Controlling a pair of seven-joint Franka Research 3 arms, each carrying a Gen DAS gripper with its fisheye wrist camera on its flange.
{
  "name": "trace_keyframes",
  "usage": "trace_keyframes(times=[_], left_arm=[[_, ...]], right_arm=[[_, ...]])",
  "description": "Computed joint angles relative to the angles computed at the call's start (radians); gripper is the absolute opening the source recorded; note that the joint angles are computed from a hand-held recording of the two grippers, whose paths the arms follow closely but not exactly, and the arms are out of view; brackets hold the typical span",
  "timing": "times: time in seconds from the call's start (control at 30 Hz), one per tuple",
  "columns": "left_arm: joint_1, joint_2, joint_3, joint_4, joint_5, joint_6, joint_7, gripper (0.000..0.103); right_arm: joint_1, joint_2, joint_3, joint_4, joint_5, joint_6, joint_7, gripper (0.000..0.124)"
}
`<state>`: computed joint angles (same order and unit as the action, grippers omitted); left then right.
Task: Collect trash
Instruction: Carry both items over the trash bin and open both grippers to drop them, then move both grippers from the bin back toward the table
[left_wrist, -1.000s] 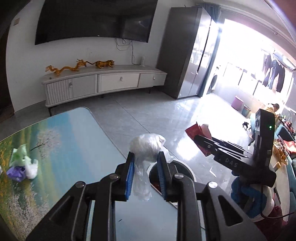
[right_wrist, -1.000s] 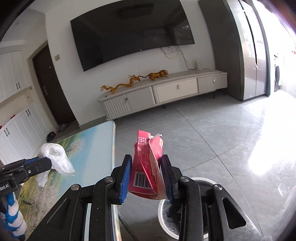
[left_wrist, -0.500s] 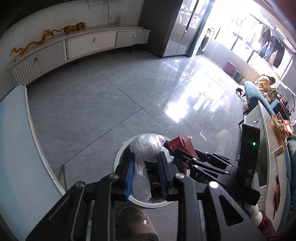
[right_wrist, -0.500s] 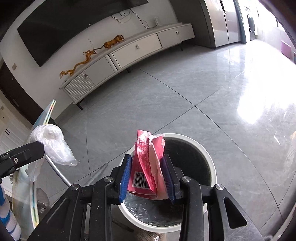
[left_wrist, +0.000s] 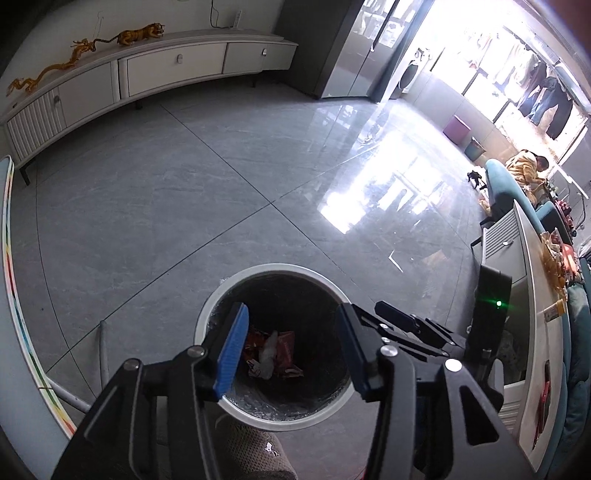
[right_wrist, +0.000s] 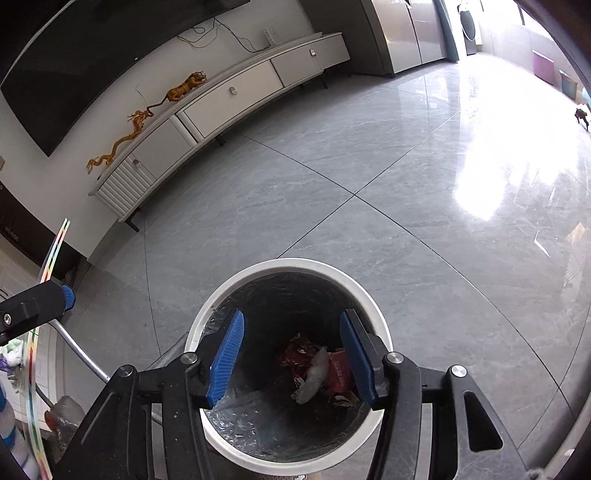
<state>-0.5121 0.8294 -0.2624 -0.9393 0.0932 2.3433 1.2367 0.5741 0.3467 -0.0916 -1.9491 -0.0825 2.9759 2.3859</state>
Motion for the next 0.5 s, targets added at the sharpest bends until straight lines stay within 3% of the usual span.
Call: trace_keyframes(times=[0.13, 0.33, 0.5], left_arm=[[-0.01, -0.087, 0.036, -0.126, 0.047, 0.098, -0.076, 0.048], [-0.058, -0.281, 0.137, -0.367, 0.268, 0.232, -0.315, 0.048], [-0.088, -0.446, 0.207, -0.549, 0.492, 0.262, -0.556, 0.048]], right_arm=[[0.046, -0.04, -0.058, -0.025, -0.065, 0.008, 0.069, 0.054], [0.09, -0.095, -0.104, -0.031, -0.23, 0.018, 0.2, 0.055], [0.121, -0.134, -0.122, -0.006, -0.413, 0.022, 0.34, 0.061]])
